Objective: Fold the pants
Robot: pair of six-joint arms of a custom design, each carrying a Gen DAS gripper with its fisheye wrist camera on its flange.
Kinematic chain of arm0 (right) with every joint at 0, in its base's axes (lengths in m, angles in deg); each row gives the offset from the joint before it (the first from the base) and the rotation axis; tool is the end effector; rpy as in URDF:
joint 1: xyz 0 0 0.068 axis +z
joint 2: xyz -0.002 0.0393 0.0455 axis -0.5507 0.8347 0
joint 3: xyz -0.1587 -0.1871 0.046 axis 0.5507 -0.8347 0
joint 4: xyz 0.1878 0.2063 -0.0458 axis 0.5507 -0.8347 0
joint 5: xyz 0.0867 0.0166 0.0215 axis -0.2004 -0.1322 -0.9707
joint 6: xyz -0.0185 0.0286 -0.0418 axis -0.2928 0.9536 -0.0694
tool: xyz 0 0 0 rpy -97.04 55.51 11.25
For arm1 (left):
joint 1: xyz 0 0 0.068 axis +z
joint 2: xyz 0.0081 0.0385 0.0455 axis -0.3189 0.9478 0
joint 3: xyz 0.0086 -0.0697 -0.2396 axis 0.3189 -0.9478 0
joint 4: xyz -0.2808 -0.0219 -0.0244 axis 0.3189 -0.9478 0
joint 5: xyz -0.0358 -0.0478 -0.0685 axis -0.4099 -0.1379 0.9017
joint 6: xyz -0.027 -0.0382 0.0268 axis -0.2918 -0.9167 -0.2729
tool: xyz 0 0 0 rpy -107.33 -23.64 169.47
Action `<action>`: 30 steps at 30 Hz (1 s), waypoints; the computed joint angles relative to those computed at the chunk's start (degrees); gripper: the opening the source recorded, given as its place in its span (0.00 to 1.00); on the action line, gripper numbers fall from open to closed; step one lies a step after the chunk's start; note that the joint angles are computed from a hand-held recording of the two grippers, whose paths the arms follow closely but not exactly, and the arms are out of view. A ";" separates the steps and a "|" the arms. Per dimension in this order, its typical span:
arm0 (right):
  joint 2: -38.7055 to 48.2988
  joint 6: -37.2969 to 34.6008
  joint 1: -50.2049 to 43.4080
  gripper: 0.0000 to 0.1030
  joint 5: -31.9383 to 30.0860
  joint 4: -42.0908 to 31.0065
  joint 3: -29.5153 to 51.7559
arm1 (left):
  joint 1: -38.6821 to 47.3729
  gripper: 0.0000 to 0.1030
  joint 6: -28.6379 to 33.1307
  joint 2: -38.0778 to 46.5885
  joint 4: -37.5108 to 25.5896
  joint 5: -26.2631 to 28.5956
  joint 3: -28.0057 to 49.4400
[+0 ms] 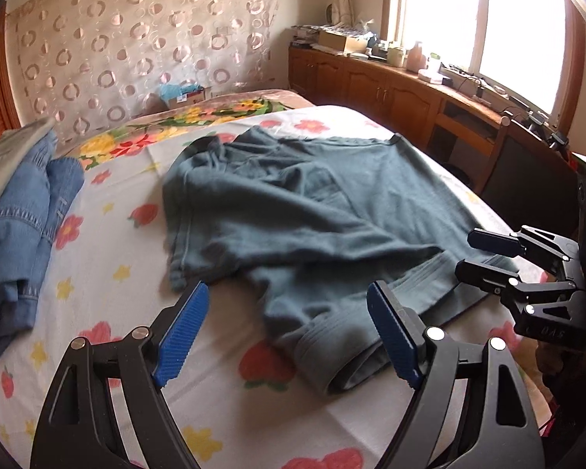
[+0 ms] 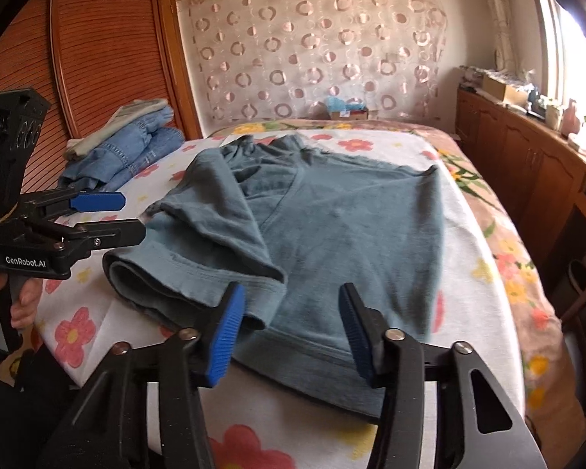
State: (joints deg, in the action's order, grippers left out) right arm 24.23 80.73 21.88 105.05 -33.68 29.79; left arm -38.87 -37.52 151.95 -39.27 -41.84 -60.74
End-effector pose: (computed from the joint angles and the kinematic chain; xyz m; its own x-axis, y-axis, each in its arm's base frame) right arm 0.1151 0.1331 0.1629 -0.5787 -0.0204 -0.8153 -0.1895 0.9757 0.1101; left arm 0.2214 -0.0877 0.1257 -0.6154 0.3636 -0.6993 0.5280 0.8489 -0.0233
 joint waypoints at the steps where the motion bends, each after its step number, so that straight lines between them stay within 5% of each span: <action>1: 0.12 -0.59 -0.91 0.45 -1.25 0.34 -0.07 | 0.47 0.81 0.16 0.21 0.20 0.30 -0.25; 7: 1.52 -3.28 -6.50 0.33 -8.18 2.37 0.21 | 1.81 0.81 0.50 0.96 1.13 1.00 -1.24; 12: -0.64 -4.30 -6.57 0.10 -8.51 2.60 0.22 | 1.96 0.81 0.51 0.76 1.51 0.99 -1.71; 24: -21.75 -7.14 -5.18 0.08 -4.17 -11.44 -1.56 | 0.59 0.81 -0.01 -2.04 0.84 0.05 -2.60; 30: -25.73 -2.30 1.56 0.08 3.35 -16.86 -3.44 | -1.03 0.81 -0.06 -1.99 0.84 -0.81 -2.22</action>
State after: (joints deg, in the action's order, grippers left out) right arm -1.50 78.43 23.44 108.40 -50.54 26.35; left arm -39.90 -37.58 149.96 -38.42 -42.65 -62.96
